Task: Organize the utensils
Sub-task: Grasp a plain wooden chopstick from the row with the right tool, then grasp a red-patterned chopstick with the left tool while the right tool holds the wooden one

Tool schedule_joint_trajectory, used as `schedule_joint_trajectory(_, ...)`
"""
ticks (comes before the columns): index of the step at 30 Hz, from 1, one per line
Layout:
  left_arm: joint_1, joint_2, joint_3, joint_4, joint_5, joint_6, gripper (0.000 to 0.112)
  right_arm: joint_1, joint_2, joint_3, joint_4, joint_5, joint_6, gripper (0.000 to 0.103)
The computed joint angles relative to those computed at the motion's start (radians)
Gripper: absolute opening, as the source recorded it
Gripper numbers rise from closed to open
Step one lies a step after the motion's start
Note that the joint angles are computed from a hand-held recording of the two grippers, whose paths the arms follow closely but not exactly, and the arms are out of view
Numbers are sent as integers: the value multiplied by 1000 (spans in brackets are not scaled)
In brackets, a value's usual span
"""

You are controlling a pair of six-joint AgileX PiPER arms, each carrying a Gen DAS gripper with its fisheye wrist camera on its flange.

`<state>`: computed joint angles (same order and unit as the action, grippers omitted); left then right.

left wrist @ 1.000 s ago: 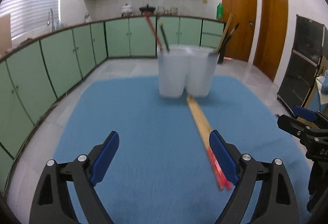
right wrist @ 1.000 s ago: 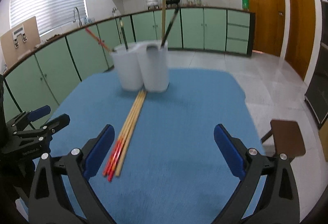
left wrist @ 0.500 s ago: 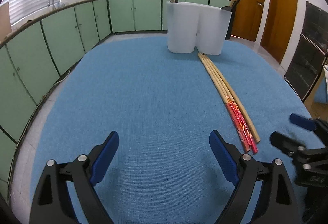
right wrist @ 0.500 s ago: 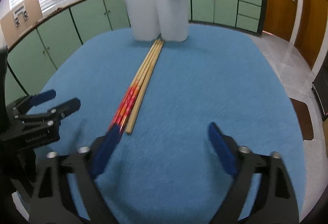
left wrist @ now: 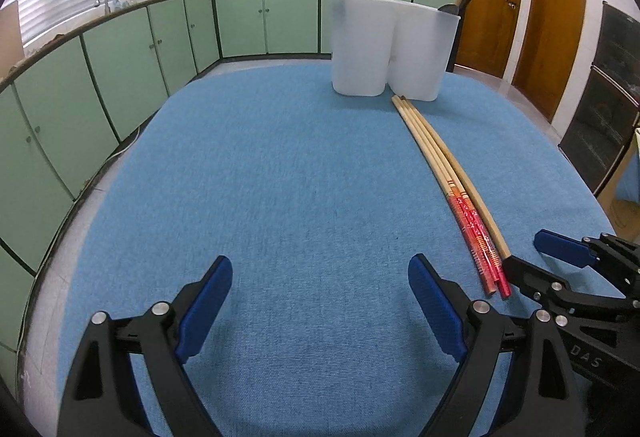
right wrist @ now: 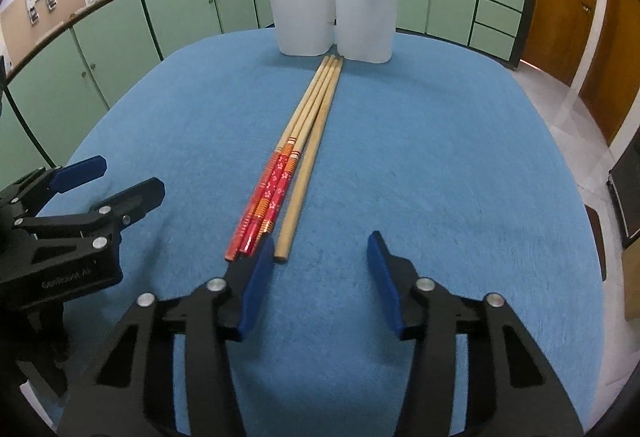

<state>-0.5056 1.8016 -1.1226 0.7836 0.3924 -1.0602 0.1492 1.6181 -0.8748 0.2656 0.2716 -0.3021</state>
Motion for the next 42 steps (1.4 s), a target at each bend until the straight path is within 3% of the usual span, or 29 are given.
schedule_joint_trajectory(4, -6, 5, -4, 8, 8, -6, 88, 15, 4, -7, -32, 0, 26, 31)
schedule_joint_trajectory(6, -10, 8, -7, 16, 14, -14, 88, 16, 7, -11, -12, 2, 0, 13)
schedule_joint_trajectory(7, -12, 8, -8, 20, 16, -17, 88, 17, 8, -12, 8, 4, -26, 9)
schedule_joint_trajectory(16, -33, 5, -6, 7, 0, -12, 88, -50, -11, 9, 136, 8, -154, 6)
schedule_joint_trajectory(26, -91, 29, -42, -157, -35, 140, 88, -196, -29, 45, 323, 24, -379, 6)
schedule_joint_trajectory(37, -103, 98, -134, -267, 68, 268, 88, -209, -27, 47, 392, 41, -442, 6)
schedule_joint_trajectory(42, -98, 90, -125, -212, 95, 185, 89, -211, -28, 47, 403, 45, -450, 6)
